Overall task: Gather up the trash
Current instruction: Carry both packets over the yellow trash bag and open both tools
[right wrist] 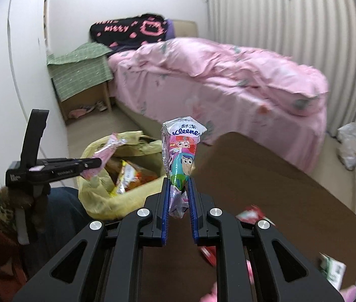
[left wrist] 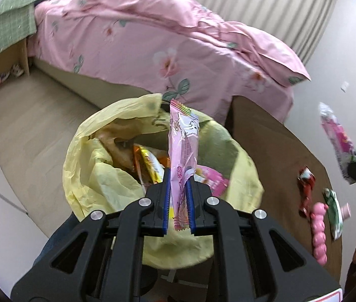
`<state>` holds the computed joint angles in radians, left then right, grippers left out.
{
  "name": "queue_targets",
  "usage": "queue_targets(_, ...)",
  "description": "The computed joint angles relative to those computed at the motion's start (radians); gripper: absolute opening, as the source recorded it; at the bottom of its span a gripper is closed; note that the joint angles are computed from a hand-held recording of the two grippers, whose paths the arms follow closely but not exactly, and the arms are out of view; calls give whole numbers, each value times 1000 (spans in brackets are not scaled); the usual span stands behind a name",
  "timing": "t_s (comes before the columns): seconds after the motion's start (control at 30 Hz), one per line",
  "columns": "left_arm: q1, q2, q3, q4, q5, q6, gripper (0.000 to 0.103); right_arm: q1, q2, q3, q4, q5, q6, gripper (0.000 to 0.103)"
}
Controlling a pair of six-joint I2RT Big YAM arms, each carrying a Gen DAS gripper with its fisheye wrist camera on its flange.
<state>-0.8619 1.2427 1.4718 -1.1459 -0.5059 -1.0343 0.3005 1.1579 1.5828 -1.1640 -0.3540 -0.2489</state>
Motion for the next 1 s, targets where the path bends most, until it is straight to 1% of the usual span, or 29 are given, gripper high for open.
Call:
queue_targets(0.1, 27, -8, -30, 39, 35, 7, 11, 45, 72, 37, -13, -12, 22, 14)
queue_targets(0.27, 49, 3, -35, 36, 58, 14, 11, 100, 170, 78, -31, -5, 59, 14)
queue_targets(0.37, 58, 12, -31, 25, 73, 24, 11, 122, 209, 93, -37, -1, 63, 14)
queue_targets(0.43, 65, 18, -32, 23, 82, 38, 11, 133, 229, 103, -40, 7, 61, 14)
queue_targets(0.5, 65, 32, -21, 0, 79, 49, 11, 142, 251, 116, -45, 11, 58, 14)
queue_targets(0.57, 65, 35, -21, -5, 78, 59, 11, 148, 266, 126, -49, 19, 53, 14)
queue_targets(0.9, 70, 30, -31, 16, 102, 71, 11, 156, 289, 133, -57, 29, 60, 15)
queue_targets(0.93, 73, 24, -36, 24, 107, 67, 15, 156, 286, 128, -49, 27, 66, 15)
queue_targets(0.97, 76, 16, -44, 37, 111, 56, 24, 156, 284, 126, -44, 28, 69, 15)
queue_targets(1.0, 78, 10, -49, 42, 113, 48, 29, 157, 285, 126, -40, 30, 69, 16)
